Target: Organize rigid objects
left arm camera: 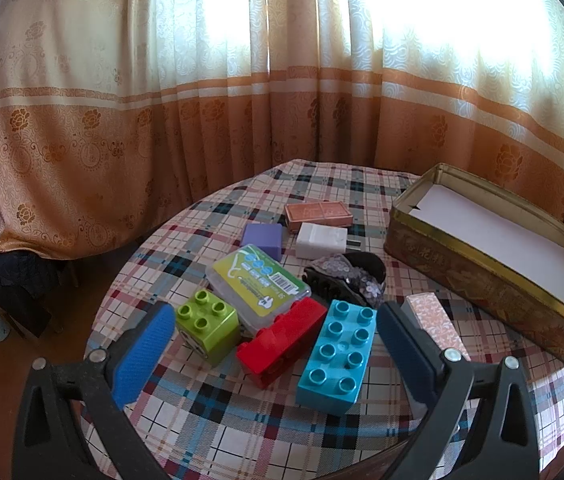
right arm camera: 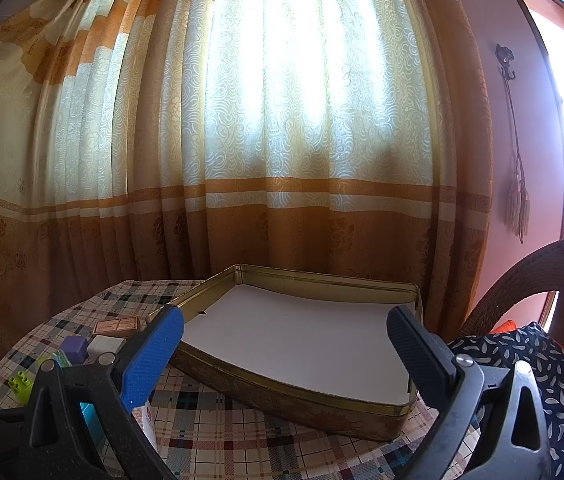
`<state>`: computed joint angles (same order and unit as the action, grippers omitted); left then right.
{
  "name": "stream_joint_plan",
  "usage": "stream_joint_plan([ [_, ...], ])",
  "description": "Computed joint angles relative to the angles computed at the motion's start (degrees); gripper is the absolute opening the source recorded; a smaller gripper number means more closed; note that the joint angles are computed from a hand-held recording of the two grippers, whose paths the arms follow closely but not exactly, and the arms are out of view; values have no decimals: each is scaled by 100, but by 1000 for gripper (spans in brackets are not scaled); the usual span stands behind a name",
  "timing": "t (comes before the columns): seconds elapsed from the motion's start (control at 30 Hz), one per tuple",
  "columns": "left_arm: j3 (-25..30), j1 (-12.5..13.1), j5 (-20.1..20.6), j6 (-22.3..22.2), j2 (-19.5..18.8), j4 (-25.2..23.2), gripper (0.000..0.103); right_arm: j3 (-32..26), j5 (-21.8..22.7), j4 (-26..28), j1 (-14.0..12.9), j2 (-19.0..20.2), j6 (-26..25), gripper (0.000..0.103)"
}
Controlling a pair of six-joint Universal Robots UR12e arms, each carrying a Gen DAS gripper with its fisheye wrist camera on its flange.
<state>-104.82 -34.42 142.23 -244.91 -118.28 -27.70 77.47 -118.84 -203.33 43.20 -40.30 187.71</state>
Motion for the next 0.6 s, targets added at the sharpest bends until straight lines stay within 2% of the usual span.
stream_joint_plan([
  [0.6,0,-5,42,-80,24,-100,102,-25,-31,36,16,10,-66,103],
])
